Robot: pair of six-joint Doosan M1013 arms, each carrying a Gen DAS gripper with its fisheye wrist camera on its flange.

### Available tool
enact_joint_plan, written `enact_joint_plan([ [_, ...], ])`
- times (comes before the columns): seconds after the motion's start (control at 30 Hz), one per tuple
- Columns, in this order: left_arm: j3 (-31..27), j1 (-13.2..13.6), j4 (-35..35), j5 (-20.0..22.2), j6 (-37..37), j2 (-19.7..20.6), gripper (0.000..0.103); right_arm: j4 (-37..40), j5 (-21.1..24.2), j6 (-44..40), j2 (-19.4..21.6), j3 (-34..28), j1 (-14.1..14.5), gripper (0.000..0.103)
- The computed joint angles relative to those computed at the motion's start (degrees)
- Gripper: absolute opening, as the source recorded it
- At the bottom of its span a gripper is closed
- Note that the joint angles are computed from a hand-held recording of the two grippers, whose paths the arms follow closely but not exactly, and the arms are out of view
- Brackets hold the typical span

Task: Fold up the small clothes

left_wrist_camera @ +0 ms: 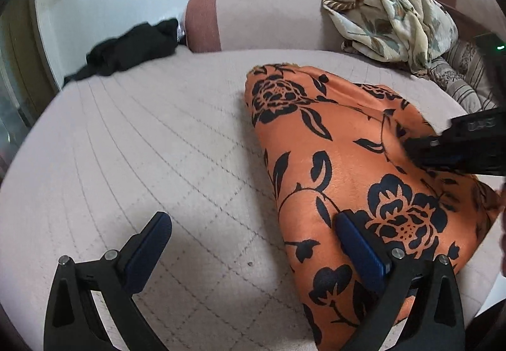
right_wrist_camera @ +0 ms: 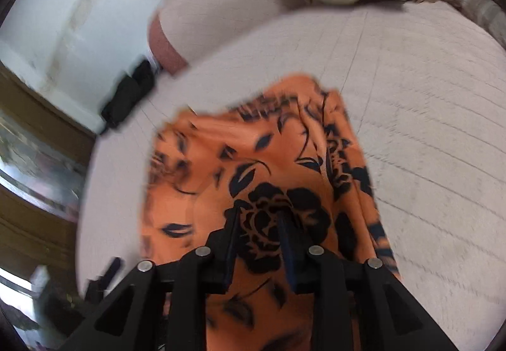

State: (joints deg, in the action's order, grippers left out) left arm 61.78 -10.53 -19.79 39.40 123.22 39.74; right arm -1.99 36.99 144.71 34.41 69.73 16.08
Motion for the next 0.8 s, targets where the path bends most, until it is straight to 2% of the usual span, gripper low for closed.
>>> enact_joint_plan([
  [0.1,0.01,0.10,-0.51,0.69,0.58,-0.02,0.103,3.88,5.39,-4.35,2.22,-4.42,-0.82,0.028],
  [0.13,0.12,0.08,-0.49,0.65,0.72,-0.10,0.103,4.95,8.42,-5.55,3.03,-6.79,-1.13,0.028],
  [0.23,0.41,0.05,-0.72,0.23,1.03,-0.21,0.103,5.04,7.85,-7.96,3.71,-9.64,-1.36,0.028],
  [0.33,0.46,0.19,-1.48,0.37,1.21,-0.21,0.103,10.24,8.17,-13.47,6.12,-14.48,-1.77,0.028],
  [0.47,0.81,0.34,-2.35,0.08,1.75,-0.30,0.103,15.31,12.06,-17.96,11.96,-23.50,-2.05,0.028],
  [0.6,0.91,0.37,-2.39,-0.27,1.48,-0.21,0.103,17.43,16.47,-13.83,17.88,-30.89,-3.17,0.028],
  [0.7,0.59,0.47,-3.00,0.56,1.12,-0.03,0.103,21.64,11.81,-13.55,17.01,-28.01,-3.91,0.028],
  [0.8,1.18,0.31,-2.51,-0.51,1.01,-0.33,0.103,19.58,6.75,-13.09,13.71,-22.73,-3.59,0.028],
])
